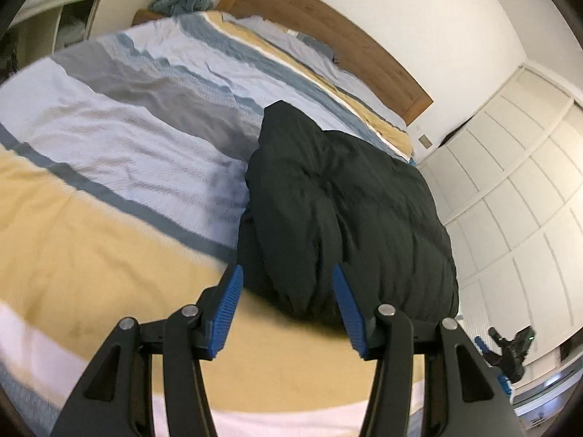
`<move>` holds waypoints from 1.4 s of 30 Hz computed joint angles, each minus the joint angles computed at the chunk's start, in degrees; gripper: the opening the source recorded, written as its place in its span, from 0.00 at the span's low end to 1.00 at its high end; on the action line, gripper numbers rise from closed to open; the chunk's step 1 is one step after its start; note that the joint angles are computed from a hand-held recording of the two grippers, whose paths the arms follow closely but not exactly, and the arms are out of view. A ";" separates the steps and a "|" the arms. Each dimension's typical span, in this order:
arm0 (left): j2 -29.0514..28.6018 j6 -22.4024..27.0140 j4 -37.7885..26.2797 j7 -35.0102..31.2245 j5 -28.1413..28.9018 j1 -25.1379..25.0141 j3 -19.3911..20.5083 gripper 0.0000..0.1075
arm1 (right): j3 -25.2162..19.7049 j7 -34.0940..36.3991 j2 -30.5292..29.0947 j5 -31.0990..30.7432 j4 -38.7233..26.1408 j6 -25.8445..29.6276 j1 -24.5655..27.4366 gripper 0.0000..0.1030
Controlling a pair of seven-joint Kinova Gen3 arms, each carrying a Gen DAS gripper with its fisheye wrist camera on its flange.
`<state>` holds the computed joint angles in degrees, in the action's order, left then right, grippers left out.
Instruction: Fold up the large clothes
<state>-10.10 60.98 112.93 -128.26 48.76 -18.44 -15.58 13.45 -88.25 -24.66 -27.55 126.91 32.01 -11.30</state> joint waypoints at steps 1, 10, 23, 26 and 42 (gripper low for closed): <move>-2.30 -0.65 0.97 0.96 -1.20 0.07 0.26 0.47 | -2.65 -2.33 -1.79 1.85 0.73 0.31 1.19 0.92; -20.59 -11.14 9.92 16.77 -15.78 -0.66 12.15 0.65 | -26.54 -23.30 -12.06 16.87 3.76 3.90 12.40 1.00; -34.99 -14.94 15.20 36.77 -28.71 -0.64 30.72 0.65 | -49.86 -40.98 -25.00 25.56 2.96 13.81 23.00 1.00; -36.75 -14.73 15.27 40.20 -30.68 -0.14 31.96 0.65 | -51.11 -42.32 -26.62 26.00 2.79 15.37 22.99 1.00; -39.03 -15.87 16.64 50.79 -40.43 9.30 33.03 0.65 | -53.33 -41.10 -31.11 25.31 -0.17 18.96 23.66 1.00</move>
